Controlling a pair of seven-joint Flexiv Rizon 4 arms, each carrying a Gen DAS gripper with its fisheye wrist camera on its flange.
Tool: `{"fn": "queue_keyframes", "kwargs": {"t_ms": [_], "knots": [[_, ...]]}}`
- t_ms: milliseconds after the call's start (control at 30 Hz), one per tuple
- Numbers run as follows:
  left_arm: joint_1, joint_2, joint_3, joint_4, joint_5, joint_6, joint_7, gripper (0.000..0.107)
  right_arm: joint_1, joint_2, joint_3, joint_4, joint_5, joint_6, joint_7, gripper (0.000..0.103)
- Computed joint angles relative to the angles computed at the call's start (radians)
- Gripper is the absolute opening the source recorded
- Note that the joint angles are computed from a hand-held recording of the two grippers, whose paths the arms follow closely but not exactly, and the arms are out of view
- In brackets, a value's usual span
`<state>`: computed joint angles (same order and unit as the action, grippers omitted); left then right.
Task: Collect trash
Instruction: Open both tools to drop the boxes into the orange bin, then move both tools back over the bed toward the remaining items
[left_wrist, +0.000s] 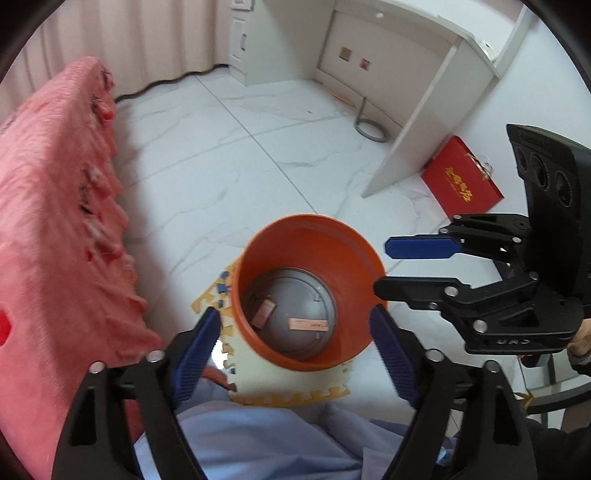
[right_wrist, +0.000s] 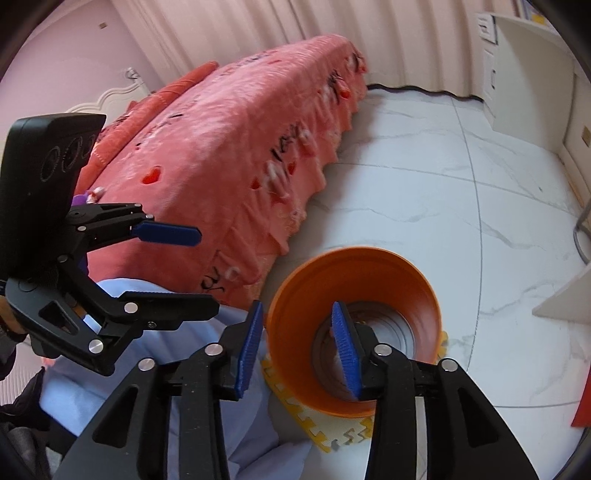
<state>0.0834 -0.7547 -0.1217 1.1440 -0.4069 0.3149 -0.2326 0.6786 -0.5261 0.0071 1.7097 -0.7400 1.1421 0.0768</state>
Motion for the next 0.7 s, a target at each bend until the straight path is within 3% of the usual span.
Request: {"fn": "queue_keyframes", "kwargs": {"t_ms": [133,233,333,433,700], "knots": [[0.024,0.03,0.005,0.026,-0.022,0.031,0.002,0.085,0.013,-0.009,0.008,-0.054,-0.007,-0.014,-0.036,0.043],[0.046,0.072,0.012,0.077,-0.042,0.092,0.008,0.088,0.022,-0.025,0.016,-0.108,0.001,-0.02,-0.074,0.051],[0.074,0.093,0.013,0.092,-0.074,0.089,0.0,0.088,0.033,-0.056,0.026,-0.181,0.016,-0.029,-0.138,0.057],[0.1,0.117,0.023,0.119,-0.097,0.117,-0.01,0.094,0.046,-0.106,0.042,-0.28,0.056,-0.043,-0.228,0.059],[0.165,0.145,0.053,0.149,-0.134,0.201,-0.059,0.094,0.083,-0.294,0.099,-0.64,0.211,-0.132,-0.542,0.06]]}}
